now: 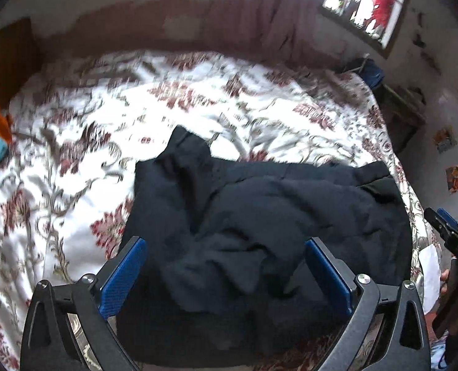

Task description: Fold large clothes

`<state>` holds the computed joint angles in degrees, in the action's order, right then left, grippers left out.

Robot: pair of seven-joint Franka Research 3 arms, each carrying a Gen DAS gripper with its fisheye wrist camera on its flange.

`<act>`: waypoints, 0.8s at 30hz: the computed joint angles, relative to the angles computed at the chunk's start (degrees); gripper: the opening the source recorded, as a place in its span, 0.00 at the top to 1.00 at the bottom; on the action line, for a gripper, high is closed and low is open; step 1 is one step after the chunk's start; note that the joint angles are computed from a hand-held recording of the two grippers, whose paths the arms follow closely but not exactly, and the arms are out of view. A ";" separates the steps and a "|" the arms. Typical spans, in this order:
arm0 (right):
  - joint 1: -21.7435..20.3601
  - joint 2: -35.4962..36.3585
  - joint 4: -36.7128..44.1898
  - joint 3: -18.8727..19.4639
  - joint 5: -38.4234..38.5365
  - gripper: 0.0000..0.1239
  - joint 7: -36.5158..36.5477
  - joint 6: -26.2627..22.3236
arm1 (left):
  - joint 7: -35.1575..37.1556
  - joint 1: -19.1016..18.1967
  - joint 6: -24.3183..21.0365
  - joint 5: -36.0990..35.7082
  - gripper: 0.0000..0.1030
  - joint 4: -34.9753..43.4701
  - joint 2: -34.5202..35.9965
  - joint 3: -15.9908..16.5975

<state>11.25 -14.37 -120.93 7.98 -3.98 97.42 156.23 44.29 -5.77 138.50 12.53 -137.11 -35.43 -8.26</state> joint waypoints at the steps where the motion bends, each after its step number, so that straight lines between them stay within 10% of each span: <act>1: 0.30 -0.66 -0.61 -0.16 0.54 0.18 -0.24 0.54 | -0.98 0.48 0.83 0.96 0.00 0.29 0.13 -1.06; 24: 5.91 -12.04 -19.42 -0.71 15.44 0.18 -13.57 18.93 | -24.61 -0.62 -2.20 22.35 0.00 -2.28 -3.96 -14.24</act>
<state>17.16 -26.41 -140.35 7.26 11.45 83.84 175.16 19.68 -6.39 136.30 34.88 -139.39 -39.39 -22.50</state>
